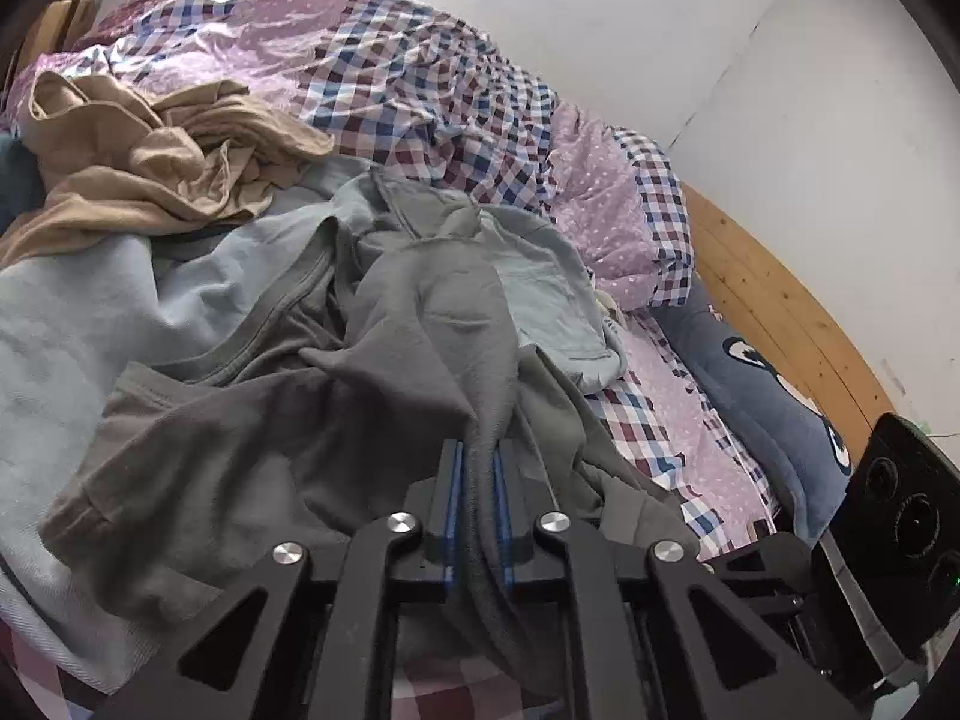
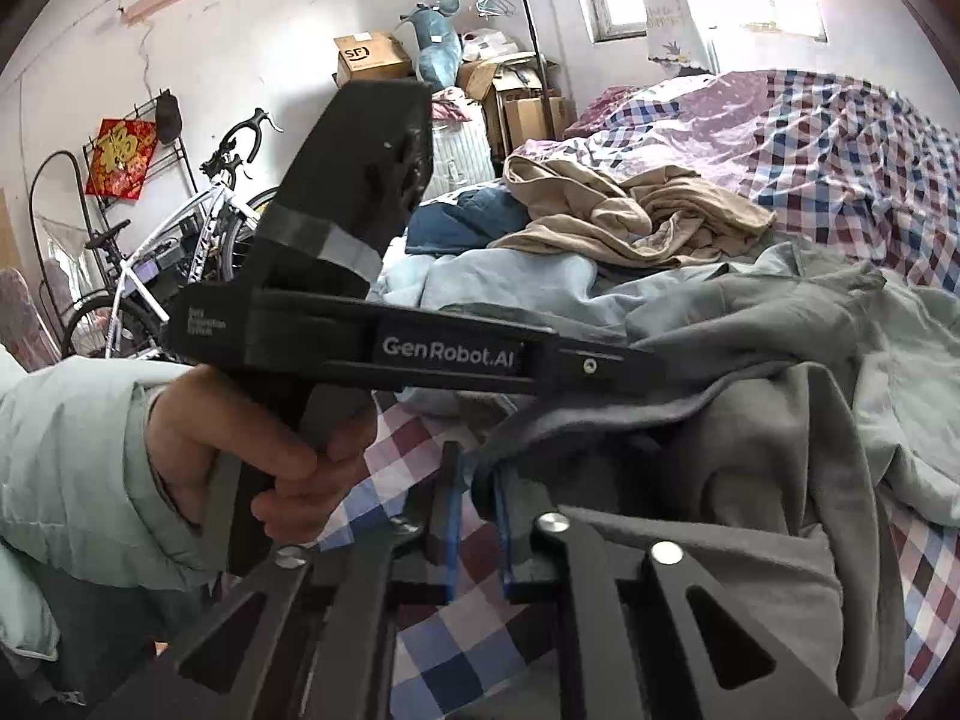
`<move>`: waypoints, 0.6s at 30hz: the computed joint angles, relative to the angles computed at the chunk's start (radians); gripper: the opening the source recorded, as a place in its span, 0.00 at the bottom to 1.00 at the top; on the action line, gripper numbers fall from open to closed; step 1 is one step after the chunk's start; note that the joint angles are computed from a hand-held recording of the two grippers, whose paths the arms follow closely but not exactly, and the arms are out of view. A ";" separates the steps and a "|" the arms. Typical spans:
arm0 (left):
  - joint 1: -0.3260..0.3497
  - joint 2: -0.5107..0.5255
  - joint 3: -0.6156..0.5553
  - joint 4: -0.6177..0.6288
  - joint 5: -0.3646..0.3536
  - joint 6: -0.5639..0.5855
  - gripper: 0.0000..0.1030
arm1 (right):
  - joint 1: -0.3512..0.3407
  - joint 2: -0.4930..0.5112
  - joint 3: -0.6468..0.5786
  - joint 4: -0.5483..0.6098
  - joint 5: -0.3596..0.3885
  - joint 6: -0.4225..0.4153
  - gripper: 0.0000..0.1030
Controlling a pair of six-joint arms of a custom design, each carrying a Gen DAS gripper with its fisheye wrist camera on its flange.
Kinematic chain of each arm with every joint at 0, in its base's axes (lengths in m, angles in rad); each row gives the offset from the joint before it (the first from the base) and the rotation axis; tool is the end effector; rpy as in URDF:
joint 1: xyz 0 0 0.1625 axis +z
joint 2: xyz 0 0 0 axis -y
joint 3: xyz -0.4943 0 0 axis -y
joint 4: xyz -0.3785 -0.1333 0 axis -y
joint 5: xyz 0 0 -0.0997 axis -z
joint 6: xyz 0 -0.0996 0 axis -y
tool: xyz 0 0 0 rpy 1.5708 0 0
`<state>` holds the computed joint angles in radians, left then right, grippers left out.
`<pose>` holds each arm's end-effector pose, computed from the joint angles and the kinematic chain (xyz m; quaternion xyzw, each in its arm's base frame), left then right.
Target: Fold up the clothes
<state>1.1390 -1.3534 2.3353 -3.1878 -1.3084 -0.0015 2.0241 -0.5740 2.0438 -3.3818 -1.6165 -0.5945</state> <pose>-0.0455 -0.4791 0.3121 0.1612 0.9288 -0.3290 0.0548 0.3700 -0.4655 -0.0061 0.4895 -0.8550 0.1677 0.0344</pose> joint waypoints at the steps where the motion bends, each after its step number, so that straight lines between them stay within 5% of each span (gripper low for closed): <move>1: 0.002 -0.003 0.004 -0.022 -0.011 -0.005 0.07 | -0.009 -0.012 0.007 0.014 0.020 0.010 0.23; 3: 0.006 -0.011 0.011 -0.068 -0.028 -0.012 0.04 | -0.025 -0.028 0.017 0.016 0.047 0.032 0.51; 4: 0.006 -0.016 0.016 -0.091 -0.035 -0.013 0.04 | -0.037 -0.041 0.029 -0.001 0.064 0.053 0.54; 11: 0.022 -0.041 0.049 -0.246 -0.222 0.054 0.04 | -0.145 -0.065 0.082 -0.279 0.193 0.330 0.58; 18: -0.061 -0.057 0.077 -0.111 -0.288 0.276 0.04 | -0.188 -0.056 0.069 -0.381 0.259 0.510 0.58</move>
